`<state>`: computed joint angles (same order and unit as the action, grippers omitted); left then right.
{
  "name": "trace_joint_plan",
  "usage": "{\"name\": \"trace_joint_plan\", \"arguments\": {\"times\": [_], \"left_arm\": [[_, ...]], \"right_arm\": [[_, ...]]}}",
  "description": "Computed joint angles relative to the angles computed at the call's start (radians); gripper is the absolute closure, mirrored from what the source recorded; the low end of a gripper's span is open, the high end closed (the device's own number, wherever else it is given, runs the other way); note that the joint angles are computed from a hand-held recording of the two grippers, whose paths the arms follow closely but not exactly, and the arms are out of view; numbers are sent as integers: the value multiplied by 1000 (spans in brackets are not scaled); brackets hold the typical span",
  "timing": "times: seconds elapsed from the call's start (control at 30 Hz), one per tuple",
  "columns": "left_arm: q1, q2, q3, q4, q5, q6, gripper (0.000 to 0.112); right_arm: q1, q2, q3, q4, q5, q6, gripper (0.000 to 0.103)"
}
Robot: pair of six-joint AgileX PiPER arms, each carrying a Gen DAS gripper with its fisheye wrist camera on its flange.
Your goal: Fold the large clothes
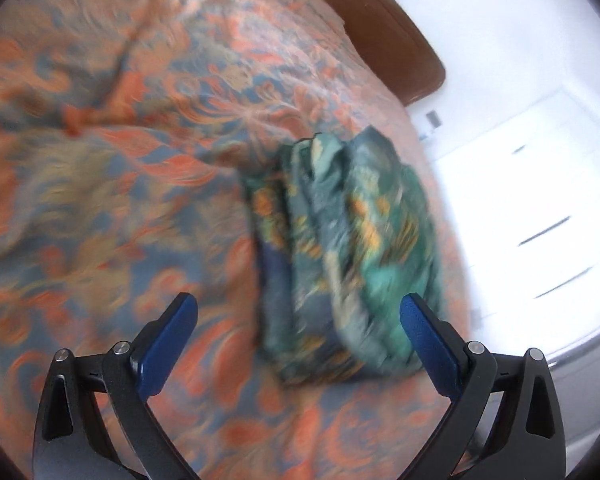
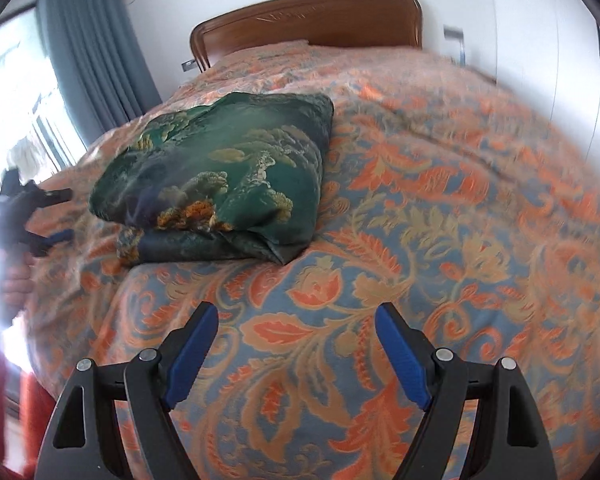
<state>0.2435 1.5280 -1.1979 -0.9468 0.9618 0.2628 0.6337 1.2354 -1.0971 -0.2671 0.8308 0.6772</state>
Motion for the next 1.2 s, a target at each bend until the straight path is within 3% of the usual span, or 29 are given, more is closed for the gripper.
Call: {"name": "trace_joint_plan", "arguments": {"times": [0.13, 0.3, 0.53, 0.73, 0.87, 1.0, 1.2], "left_arm": [[7, 166, -111, -113, 46, 13, 12], [-4, 315, -171, -213, 47, 0, 15], [-46, 407, -244, -252, 47, 15, 15], [-26, 423, -218, -285, 64, 50, 19], [-55, 432, -261, -225, 57, 11, 18], [-136, 478, -386, -24, 32, -157, 18], [-170, 508, -444, -83, 76, -108, 21]], "right_arm": [[-72, 5, 8, 150, -34, -67, 20], [-181, 26, 0, 325, -62, -164, 20], [-390, 149, -137, 613, -71, -417, 20], [-516, 327, -312, 786, -10, -567, 20], [-545, 357, -326, 843, -7, -615, 20], [-548, 376, -300, 876, -12, -656, 20], [-602, 476, -343, 1007, 25, -781, 20]]}}
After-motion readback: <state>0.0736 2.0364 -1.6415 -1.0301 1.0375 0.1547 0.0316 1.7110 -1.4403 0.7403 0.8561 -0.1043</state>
